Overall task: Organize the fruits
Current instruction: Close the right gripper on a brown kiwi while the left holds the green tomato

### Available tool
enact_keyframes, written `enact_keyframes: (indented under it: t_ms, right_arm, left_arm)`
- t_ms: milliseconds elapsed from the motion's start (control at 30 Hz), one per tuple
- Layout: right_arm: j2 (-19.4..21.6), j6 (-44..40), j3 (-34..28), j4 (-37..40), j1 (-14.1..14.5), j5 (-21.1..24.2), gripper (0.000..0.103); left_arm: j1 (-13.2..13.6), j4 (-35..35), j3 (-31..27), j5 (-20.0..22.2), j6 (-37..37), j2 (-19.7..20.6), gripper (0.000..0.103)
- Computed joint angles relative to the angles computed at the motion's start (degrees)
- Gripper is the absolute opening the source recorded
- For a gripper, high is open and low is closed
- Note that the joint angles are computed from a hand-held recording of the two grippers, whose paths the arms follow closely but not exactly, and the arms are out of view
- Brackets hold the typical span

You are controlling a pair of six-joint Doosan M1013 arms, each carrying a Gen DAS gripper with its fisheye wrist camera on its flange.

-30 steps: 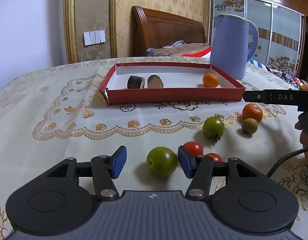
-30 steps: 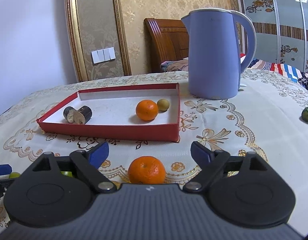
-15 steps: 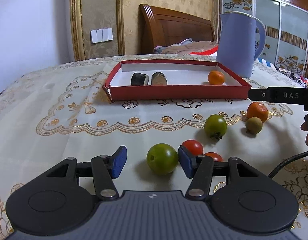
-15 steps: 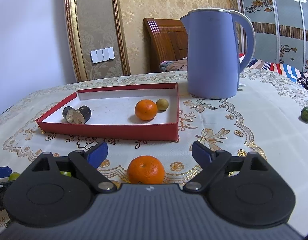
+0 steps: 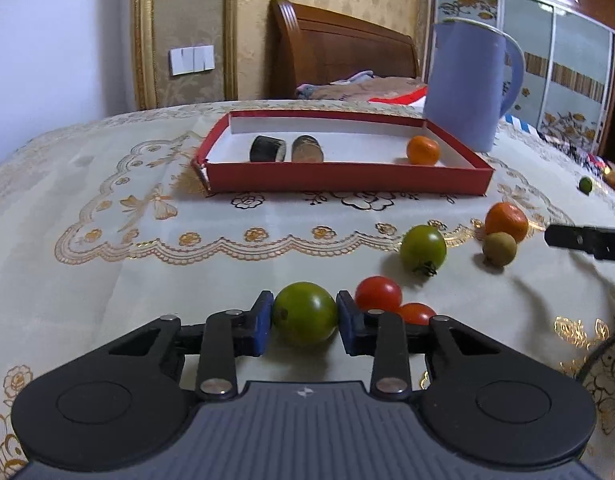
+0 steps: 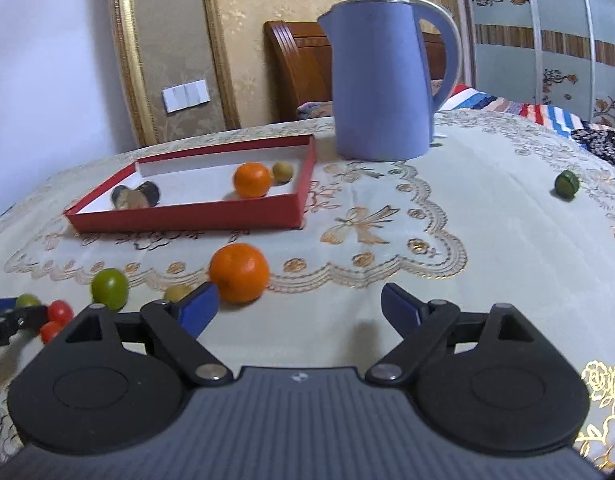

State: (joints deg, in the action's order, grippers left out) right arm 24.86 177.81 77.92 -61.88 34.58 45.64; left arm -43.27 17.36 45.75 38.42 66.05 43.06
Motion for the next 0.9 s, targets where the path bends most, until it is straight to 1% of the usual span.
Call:
enact_keyframes:
  t_ms: [67,133,200,267,300,467,533,567,600,700,767,900]
  right_arm:
    - [0.1,-1.5,-0.3,0.3,0.2,-0.9,0.085]
    - [0.6,-4.3,-1.2,1.6,0.4,-1.4,0.084]
    - [1.2,-6.5,-2.2,2.6,0.7,-1.8,0.084]
    - [1.8,-8.2,-3.2,3.3,0.8,-1.7,0.083]
    - [2.1,-9.4,-3.8,4.0,0.9,-1.3,0.081]
    - [3.3,-13.5,-5.8,6.1,1.3,-1.0,0.076]
    - [3.7,-14.8,-6.6,6.6,1.3,-1.0,0.067]
    - [4.0,-15.8,-7.0,7.4,1.2,-1.0,0.066]
    - [4.2,-16.7,-7.5,8.2,1.1,-1.1,0.061]
    - [4.9,-17.7,-8.5,9.2,1.0,-0.7,0.061]
    - [5.2,-17.9,-8.9,9.4,0.9,-0.6,0.058]
    - [5.5,-18.0,-9.4,8.3,1.1,0.1,0.058]
  left_arm:
    - [0.0,2.9,0.6,-0.6,-3.8,-0.2,0.033]
    - [-0.2,6.9,0.5,-0.1,-8.4,-0.2,0.033]
    - [0.0,7.8,0.0,0.7,-10.9,0.1,0.033]
    - [0.4,5.8,-0.6,1.4,-10.8,0.4,0.033]
    - [0.5,5.2,-0.5,1.3,-10.7,0.4,0.033]
    - [0.5,5.7,-0.2,0.9,-11.0,0.3,0.033]
    - [0.6,5.4,-0.1,0.8,-11.0,0.2,0.033]
    - [0.6,5.3,-0.1,0.7,-11.0,0.2,0.033]
    - [0.6,5.2,0.0,0.7,-11.0,0.2,0.033]
    - [0.6,5.0,0.1,0.5,-11.1,0.1,0.033]
    - [0.6,4.9,0.1,0.5,-11.0,0.1,0.033]
    - [0.7,4.9,0.2,0.4,-11.0,0.1,0.033]
